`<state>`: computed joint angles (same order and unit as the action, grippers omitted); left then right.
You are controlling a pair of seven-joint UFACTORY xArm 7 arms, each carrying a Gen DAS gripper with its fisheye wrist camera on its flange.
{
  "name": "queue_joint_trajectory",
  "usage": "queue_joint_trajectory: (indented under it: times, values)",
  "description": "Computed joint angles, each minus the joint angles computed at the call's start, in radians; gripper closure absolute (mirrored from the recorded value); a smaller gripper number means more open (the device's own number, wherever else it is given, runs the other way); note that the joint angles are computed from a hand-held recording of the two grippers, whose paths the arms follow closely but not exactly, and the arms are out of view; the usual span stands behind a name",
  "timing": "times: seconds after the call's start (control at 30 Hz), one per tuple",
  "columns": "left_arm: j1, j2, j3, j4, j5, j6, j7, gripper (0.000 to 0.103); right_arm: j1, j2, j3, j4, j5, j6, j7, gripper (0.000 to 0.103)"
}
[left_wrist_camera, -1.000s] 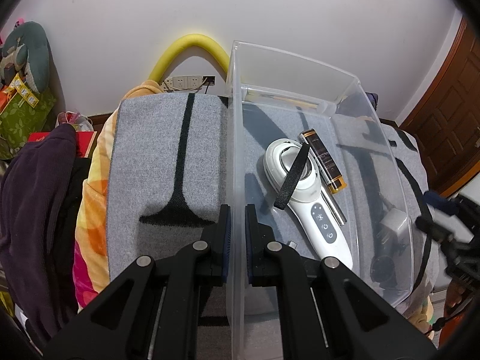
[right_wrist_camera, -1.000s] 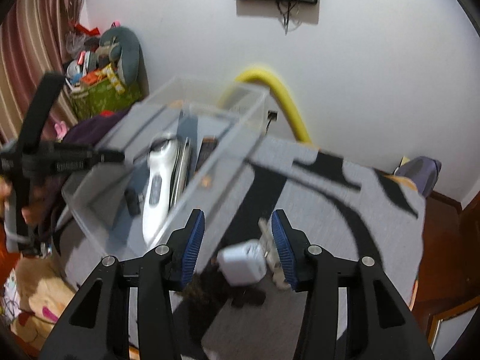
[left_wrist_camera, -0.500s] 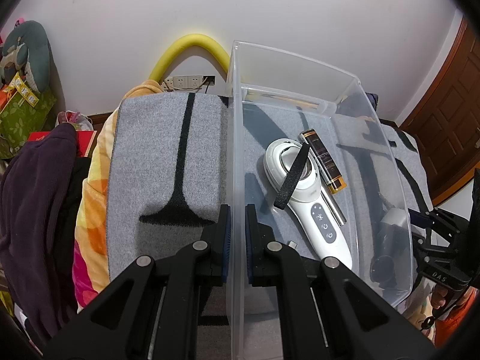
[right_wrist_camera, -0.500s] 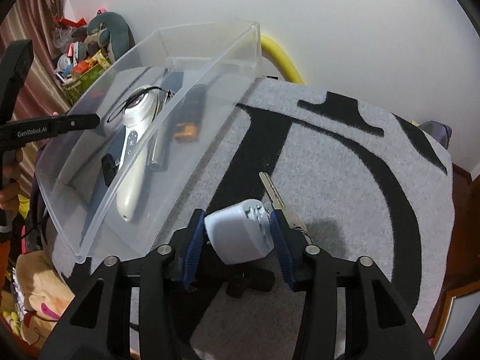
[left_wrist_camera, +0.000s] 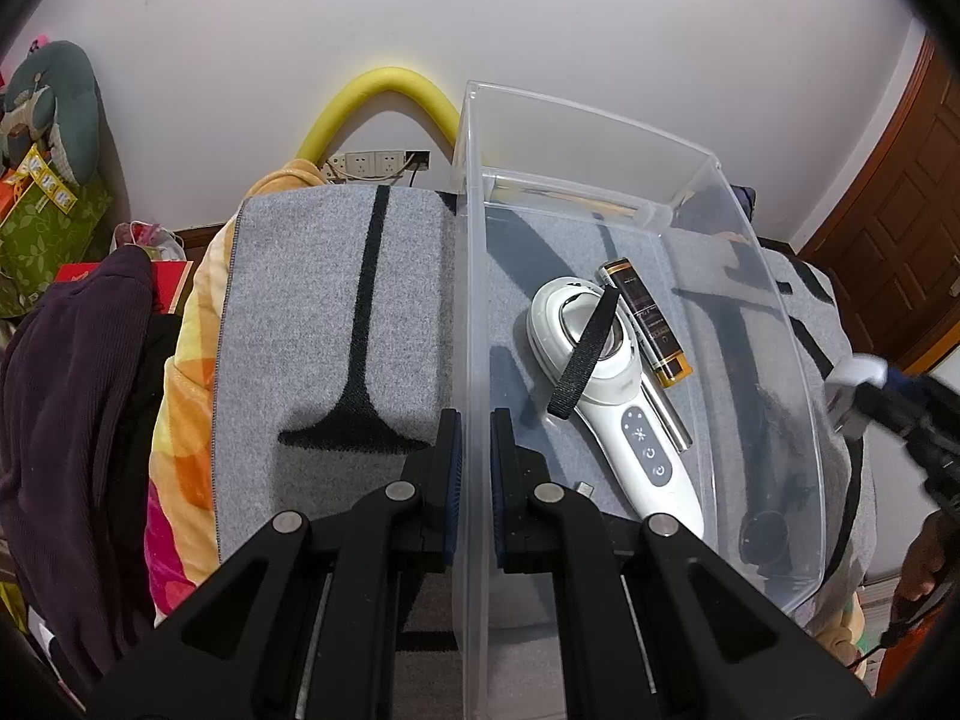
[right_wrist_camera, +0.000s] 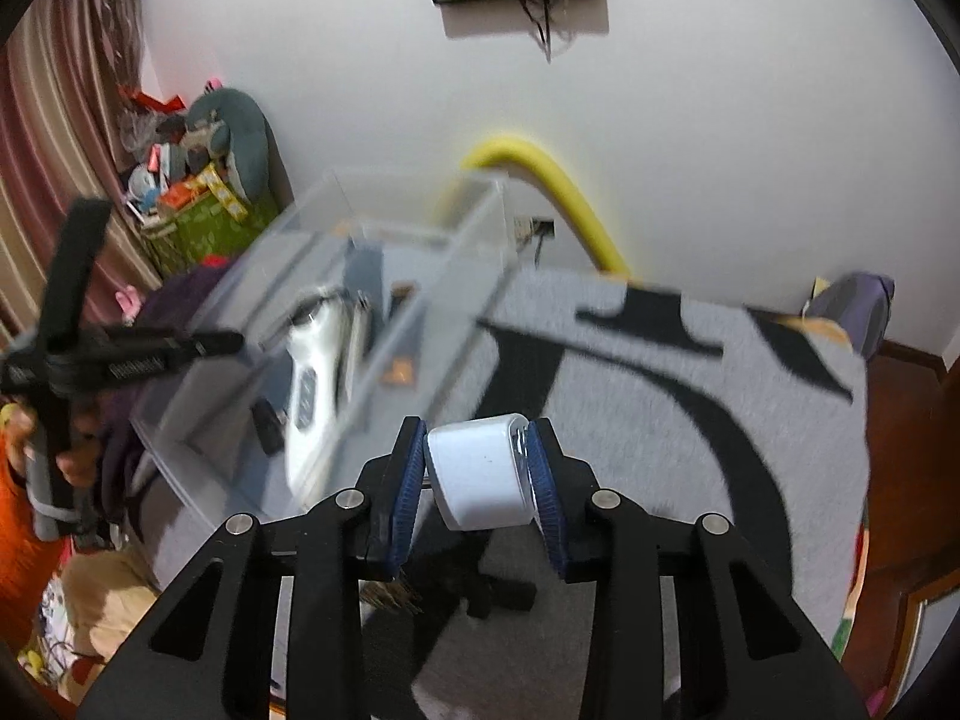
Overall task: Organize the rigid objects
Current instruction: 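Carry the white plug adapter into the clear box and release it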
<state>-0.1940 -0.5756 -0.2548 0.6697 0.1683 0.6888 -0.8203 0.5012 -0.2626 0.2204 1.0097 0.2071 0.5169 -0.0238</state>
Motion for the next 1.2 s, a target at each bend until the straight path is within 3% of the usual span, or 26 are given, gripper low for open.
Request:
queue_joint_trajectory:
  times: [0.37,0.77,1.2]
  values:
    - [-0.002,0.002,0.002,0.000,-0.002,-0.002,0.001,0.097,0.053,0.075,0.033,0.132,0.019,-0.048,-0.046,0.071]
    - [-0.006,-0.004,0.006,-0.004,-0.008,-0.007,0.004,0.097,0.088,0.254,0.087,0.253,-0.182,0.029,0.015,0.071]
    - [-0.002,-0.004,0.002,-0.005,-0.008,-0.007,0.007,0.097,0.104,0.251,0.081,0.217,-0.338,0.042,0.091,0.071]
